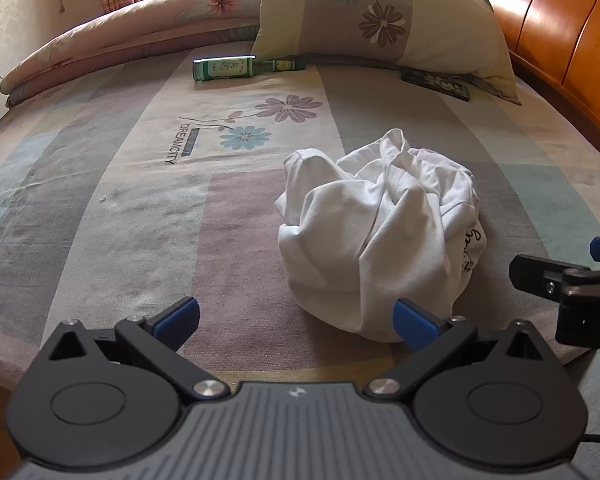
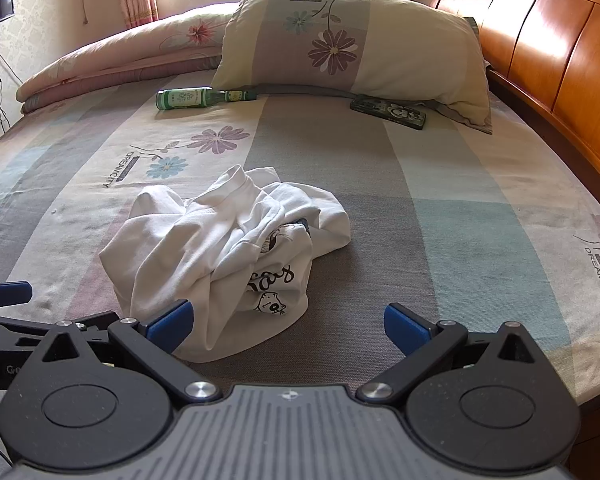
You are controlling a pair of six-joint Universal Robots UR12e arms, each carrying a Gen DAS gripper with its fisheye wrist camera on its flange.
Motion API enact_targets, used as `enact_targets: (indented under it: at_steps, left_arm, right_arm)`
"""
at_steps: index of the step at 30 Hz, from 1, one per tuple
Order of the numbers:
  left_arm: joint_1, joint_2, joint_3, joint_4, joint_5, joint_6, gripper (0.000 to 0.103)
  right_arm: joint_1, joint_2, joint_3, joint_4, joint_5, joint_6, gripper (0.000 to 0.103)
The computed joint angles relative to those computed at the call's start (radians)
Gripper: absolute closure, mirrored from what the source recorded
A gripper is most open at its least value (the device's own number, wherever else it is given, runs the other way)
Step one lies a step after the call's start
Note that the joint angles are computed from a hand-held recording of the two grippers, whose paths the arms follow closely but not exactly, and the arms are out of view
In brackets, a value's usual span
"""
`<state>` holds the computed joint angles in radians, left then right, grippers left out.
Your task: Fold clothes
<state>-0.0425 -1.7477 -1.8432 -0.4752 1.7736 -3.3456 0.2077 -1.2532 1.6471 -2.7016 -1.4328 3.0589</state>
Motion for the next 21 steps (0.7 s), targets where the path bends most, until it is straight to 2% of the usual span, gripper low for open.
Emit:
enact_targets:
  at_steps: [21]
  left_arm:
    - [-0.002, -0.002, -0.001, 0.012, -0.007, -0.001, 0.001]
  right_arm:
    - [-0.001, -0.001, 0.000, 0.003, 0.003, 0.000, 0.000]
